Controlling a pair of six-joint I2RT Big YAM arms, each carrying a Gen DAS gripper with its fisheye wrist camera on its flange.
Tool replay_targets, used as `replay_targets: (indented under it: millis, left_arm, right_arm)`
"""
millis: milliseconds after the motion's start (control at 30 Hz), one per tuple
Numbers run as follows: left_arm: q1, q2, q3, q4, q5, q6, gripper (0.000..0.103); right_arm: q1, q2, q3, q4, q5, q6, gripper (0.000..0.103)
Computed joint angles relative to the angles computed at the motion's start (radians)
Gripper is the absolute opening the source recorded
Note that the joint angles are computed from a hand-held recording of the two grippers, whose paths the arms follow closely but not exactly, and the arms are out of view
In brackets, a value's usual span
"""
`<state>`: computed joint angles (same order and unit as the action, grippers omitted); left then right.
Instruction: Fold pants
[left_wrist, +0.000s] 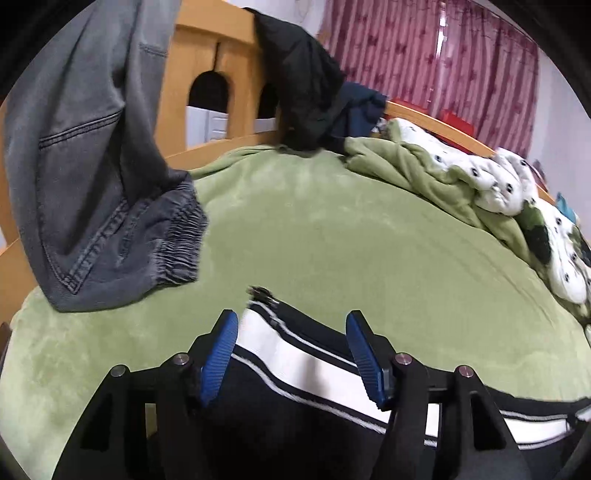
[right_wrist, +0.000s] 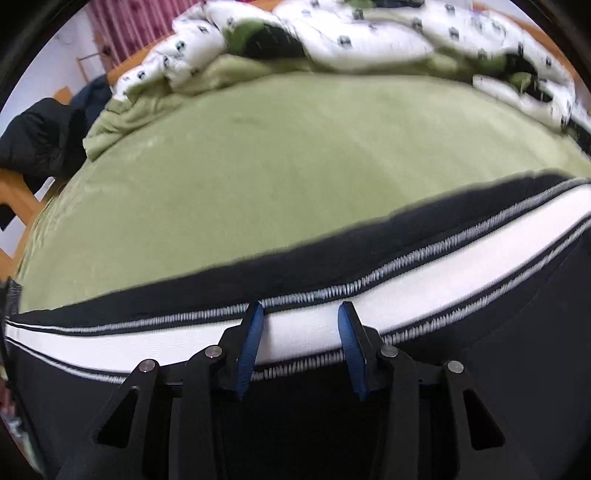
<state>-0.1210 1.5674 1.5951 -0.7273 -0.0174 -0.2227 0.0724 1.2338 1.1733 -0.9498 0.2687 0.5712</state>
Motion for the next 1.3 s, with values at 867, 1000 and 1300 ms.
replay_targets:
  millis: [867,1000,1300]
  left_arm:
    - [-0.12,-0.435,-0.437,-0.195,0.1,0.275,0.058]
    - [0.096,-0.371,-0.39,-0.293,0.35,0.11,0.055]
    - [0.211,-0.336,-0.419,-0.216,0.554,-0.102,0.055]
  right_arm:
    - [0.367,-0.307,-0.143,-0.113,0.156,0.219,0.045]
    - [0.396,-0.294,-0.135,-0.106,0.183,0.229,0.045]
    - [0.438,-0.283,-0.135,-0.071,0.199,0.209,0.045]
